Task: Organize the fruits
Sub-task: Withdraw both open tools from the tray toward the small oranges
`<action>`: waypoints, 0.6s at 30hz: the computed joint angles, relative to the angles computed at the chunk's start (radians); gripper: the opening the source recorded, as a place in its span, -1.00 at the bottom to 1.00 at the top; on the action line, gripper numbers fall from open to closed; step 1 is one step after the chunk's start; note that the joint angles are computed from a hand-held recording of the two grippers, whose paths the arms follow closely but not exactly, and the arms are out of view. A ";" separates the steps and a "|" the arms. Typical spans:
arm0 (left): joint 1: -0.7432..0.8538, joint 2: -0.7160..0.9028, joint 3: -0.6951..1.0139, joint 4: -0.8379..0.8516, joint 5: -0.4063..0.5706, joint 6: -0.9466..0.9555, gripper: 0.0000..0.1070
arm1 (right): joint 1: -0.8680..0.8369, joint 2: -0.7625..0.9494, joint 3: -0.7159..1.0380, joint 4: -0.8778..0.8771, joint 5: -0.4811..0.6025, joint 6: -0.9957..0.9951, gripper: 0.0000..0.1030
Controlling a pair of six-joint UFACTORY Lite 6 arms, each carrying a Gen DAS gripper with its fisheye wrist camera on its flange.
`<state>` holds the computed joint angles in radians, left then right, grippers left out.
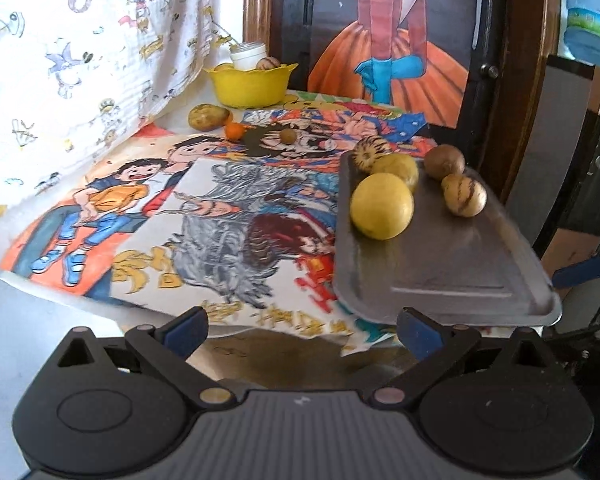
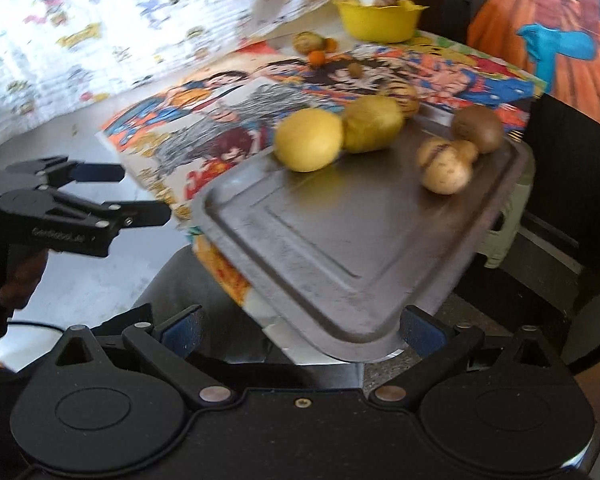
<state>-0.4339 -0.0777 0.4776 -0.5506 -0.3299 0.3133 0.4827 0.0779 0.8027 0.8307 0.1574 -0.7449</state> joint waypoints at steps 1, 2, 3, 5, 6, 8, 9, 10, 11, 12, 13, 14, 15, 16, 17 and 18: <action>0.010 -0.006 0.000 -0.015 0.010 0.024 0.92 | 0.002 0.005 0.013 -0.005 0.016 0.001 0.99; 0.019 -0.014 -0.001 -0.030 0.019 0.049 0.92 | 0.003 0.011 0.031 -0.024 0.038 0.018 0.99; 0.027 -0.018 0.000 -0.042 0.025 0.070 0.92 | 0.001 0.015 0.046 -0.033 0.058 0.023 0.99; 0.047 -0.026 0.008 -0.096 0.045 0.142 0.92 | -0.006 0.023 0.081 -0.033 0.108 0.017 0.99; 0.060 -0.033 0.012 -0.126 0.056 0.182 0.92 | -0.010 0.031 0.103 -0.028 0.133 0.013 0.99; 0.081 -0.041 0.025 -0.200 0.073 0.277 0.92 | -0.018 0.047 0.146 -0.008 0.178 -0.009 0.99; 0.097 -0.043 0.032 -0.213 0.082 0.304 0.92 | -0.022 0.057 0.172 -0.007 0.200 -0.013 0.99; 0.109 -0.043 0.042 -0.248 0.089 0.348 0.92 | -0.023 0.067 0.196 -0.016 0.215 -0.009 0.99; 0.118 -0.036 0.056 -0.289 0.095 0.394 0.92 | -0.027 0.082 0.228 -0.026 0.237 -0.005 0.99; 0.128 -0.029 0.074 -0.355 0.100 0.466 0.92 | -0.033 0.103 0.268 -0.030 0.264 -0.001 0.99; 0.136 -0.021 0.092 -0.424 0.102 0.542 0.92 | -0.043 0.123 0.307 -0.024 0.293 -0.008 0.99; 0.147 -0.012 0.109 -0.467 0.102 0.592 0.92 | -0.052 0.145 0.349 -0.025 0.319 -0.010 0.99; 0.156 -0.004 0.126 -0.504 0.102 0.636 0.92 | -0.058 0.167 0.394 -0.035 0.338 -0.007 0.99; 0.167 0.003 0.142 -0.527 0.103 0.666 0.92 | -0.064 0.188 0.441 -0.056 0.349 -0.001 0.99; 0.179 0.011 0.161 -0.552 0.106 0.698 0.92 | -0.065 0.209 0.488 -0.090 0.356 0.015 0.99; 0.194 0.022 0.182 -0.573 0.112 0.730 0.92 | -0.067 0.236 0.552 -0.148 0.364 0.038 0.99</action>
